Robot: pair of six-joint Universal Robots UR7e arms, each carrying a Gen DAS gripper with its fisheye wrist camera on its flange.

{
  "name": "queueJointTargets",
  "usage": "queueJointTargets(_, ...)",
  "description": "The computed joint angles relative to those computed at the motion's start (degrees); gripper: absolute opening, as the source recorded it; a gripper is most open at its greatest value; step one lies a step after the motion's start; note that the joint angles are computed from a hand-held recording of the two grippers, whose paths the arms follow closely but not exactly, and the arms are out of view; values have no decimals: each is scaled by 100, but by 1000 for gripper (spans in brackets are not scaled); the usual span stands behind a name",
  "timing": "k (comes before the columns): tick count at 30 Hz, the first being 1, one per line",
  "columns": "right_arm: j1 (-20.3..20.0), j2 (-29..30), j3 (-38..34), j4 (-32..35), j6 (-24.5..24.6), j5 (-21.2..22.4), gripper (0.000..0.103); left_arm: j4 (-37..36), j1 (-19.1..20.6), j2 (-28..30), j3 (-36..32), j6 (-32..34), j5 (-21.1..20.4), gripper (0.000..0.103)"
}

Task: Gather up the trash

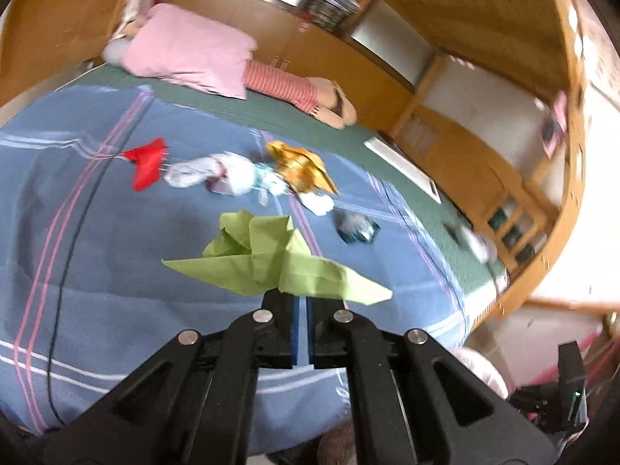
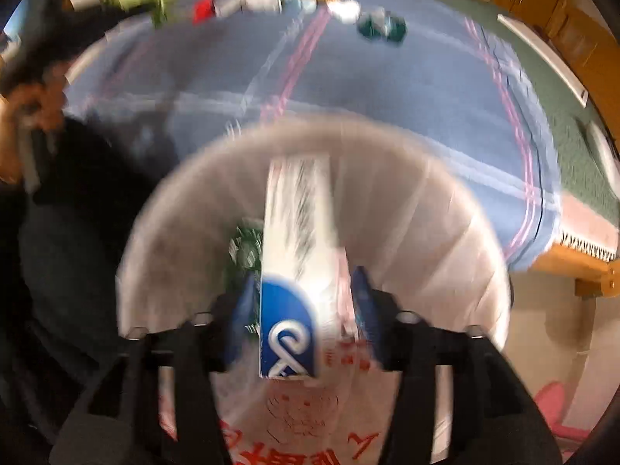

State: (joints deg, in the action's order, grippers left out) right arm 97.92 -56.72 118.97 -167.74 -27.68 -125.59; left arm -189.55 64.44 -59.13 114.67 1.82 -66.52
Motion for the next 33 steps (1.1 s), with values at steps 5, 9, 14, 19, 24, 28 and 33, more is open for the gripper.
queueJointTargets(5,-206,-213,-95,-651,859,727,71,283,-212,108,167,231,-522,4)
queueJointTargets(9,-316,-366,-87,-1760,1713,929,73,688,-576,357,284,752,-769,4)
queueJointTargets(14,-452,-520,-45,-1971,2133,967,73,1332,-1100,690,489,1735,-1044,4)
queueJointTargets(19,-542,-399,-119,-1732,2221,1075,73,1573,-1504,929,649,2359,-589,32)
queueJointTargets(24,-539,-272,-141,-1677,2265,1148,73,1175,-1374,815,638,1813,-356,81)
queueJointTargets(28,-521,-182,-232,-1660,2315,1177,73,957,-1146,501,540,1519,-65,86)
queueJointTargets(33,-308,136,-687,-1447,2256,1096,73,213,-803,340,143,1056,1365,95)
